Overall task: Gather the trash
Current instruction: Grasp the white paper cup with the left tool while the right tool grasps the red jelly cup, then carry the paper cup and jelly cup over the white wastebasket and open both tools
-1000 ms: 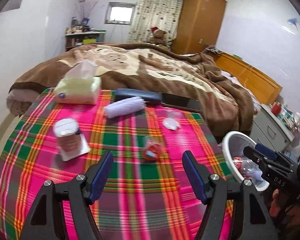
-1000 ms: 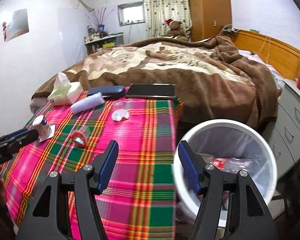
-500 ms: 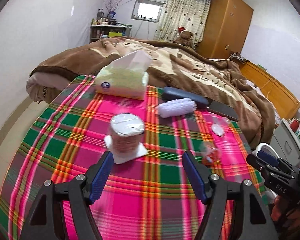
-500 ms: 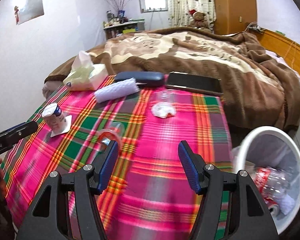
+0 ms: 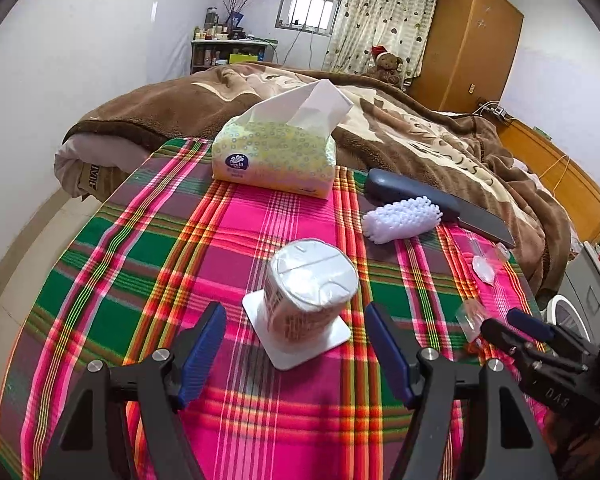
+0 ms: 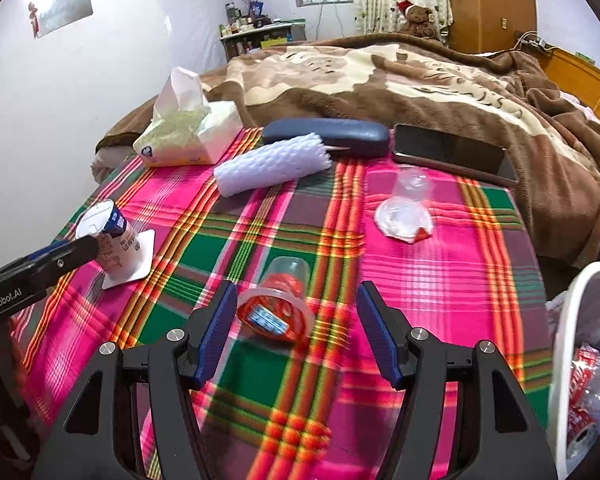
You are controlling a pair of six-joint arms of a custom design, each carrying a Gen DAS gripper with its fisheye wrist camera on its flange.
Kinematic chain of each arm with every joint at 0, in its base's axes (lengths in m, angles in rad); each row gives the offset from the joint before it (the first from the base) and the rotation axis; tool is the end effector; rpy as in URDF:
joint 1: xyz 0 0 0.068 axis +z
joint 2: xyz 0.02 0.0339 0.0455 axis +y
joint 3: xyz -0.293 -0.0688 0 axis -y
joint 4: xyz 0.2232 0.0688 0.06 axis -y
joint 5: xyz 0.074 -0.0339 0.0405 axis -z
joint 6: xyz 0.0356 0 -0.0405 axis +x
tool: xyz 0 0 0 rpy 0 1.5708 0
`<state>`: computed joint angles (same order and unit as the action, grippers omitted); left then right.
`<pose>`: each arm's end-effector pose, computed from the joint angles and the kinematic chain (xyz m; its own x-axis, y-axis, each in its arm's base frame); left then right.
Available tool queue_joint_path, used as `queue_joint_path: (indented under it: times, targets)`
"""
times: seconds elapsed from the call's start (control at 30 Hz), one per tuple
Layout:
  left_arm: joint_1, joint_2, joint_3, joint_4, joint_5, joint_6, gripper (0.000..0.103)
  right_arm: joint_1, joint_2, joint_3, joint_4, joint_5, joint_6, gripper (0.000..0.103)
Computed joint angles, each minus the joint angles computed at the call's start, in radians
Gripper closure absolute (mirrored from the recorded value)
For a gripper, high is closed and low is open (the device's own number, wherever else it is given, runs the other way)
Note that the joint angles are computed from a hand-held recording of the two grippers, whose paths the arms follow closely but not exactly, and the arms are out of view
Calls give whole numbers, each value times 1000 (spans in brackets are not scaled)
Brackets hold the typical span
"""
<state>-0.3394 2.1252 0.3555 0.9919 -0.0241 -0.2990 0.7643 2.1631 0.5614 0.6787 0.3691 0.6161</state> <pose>0.2521 -0.0881 0.0551 -0.7256 -0.0561 -0.6858 0.1077 0.9751 -0.1937 0.2264 0.1993 0.0462 -0.7519 0.0257 -0.6587 -0.0659 0.9913 0.1139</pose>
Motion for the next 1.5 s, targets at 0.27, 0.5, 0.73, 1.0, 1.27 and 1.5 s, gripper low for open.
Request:
queue_joint_path:
  times: [0.27, 0.5, 0.73, 1.0, 1.27, 1.5]
  targets:
    - [17, 64, 95, -52, 34, 14, 32, -4, 40, 76, -96, -10, -1, 40]
    - [4, 94, 152, -85, 24, 21, 32, -18, 49, 103, -130, -23, 17, 40]
    - [-2, 106, 176, -92, 17, 27, 32, -21, 54, 112, -137, -27, 15, 57]
    - [-19, 109, 171, -80, 2, 31, 46, -21, 52, 91, -100, -32, 25, 57]
    - [-36, 83, 133, -57, -7, 24, 46, -8, 43, 67, -74, -26, 21, 57]
    - [-85, 39, 75, -34, -23, 9, 46, 9, 12, 15, -39, -12, 39, 57]
